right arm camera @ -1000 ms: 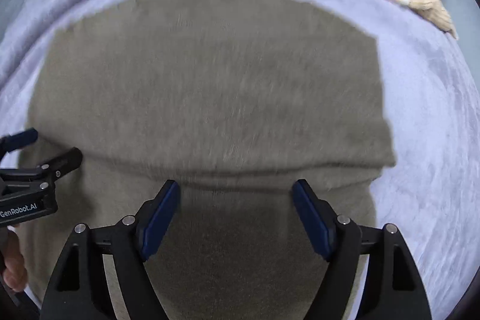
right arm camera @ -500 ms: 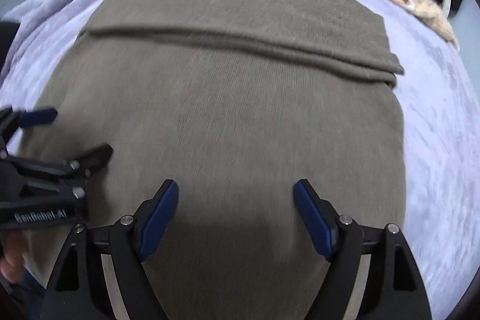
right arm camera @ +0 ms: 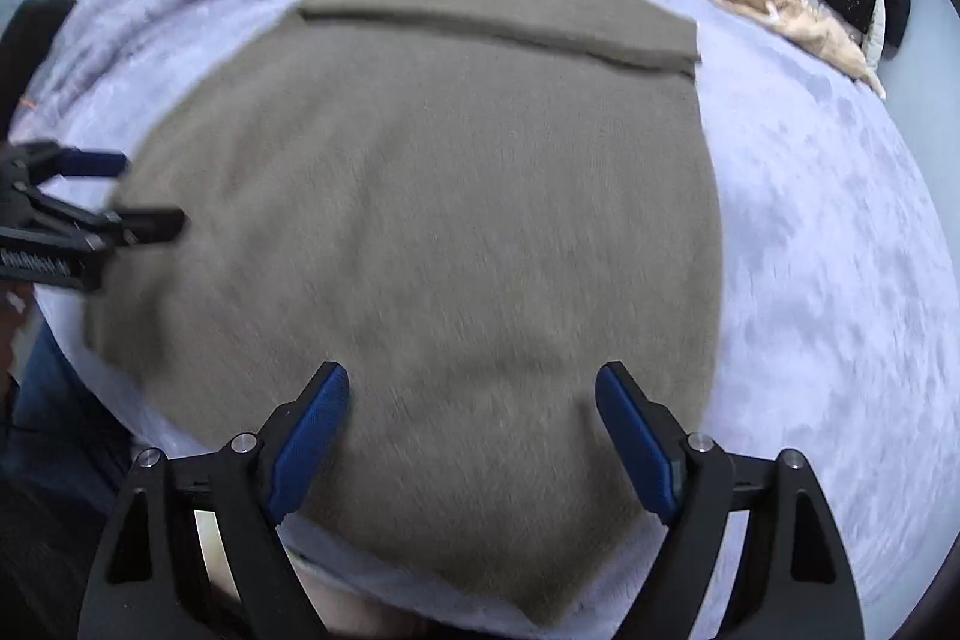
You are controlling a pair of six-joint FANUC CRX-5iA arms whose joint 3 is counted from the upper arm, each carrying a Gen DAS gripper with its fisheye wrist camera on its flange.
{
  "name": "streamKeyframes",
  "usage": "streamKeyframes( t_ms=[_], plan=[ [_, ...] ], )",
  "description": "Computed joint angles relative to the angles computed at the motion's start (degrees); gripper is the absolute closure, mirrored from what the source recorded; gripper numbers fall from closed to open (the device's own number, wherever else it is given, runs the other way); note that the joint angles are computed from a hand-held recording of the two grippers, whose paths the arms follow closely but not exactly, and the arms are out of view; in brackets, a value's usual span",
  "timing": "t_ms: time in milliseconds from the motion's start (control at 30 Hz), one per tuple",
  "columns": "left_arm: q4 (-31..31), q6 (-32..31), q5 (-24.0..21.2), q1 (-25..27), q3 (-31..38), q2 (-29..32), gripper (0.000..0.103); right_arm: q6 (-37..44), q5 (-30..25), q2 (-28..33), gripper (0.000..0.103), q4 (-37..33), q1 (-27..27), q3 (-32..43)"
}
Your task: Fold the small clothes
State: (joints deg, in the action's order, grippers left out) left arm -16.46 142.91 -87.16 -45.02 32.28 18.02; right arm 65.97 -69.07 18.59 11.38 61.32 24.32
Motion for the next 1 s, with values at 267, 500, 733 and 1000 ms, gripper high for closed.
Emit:
streamKeyframes(
  t_ms=[267,500,733,1000],
  plan=[
    [2.2,0.7,0.6,0.3,-5.4,-1.1,0.000,-0.6,-1.3,-1.6,0.016,0.1,-0.8,-4.4],
    [1.7,8.1,4.7,0.2,-13.8,-10.9,0.000,-4.5,-1.1,-7.7,0.016,3.0,-0.2,-9.7],
    [10.7,19.4,16.6,4.8,-33.3,-24.6,0.000,-10.2,1.4,-13.2,0.016,-1.0,-3.8,-15.2],
    [12.1,20.1,20.7,1.2,-32.1,-20.2,0.000,-7.7,5.5,-11.9,0.015,-8.8,-6.4,-14.8]
  ],
)
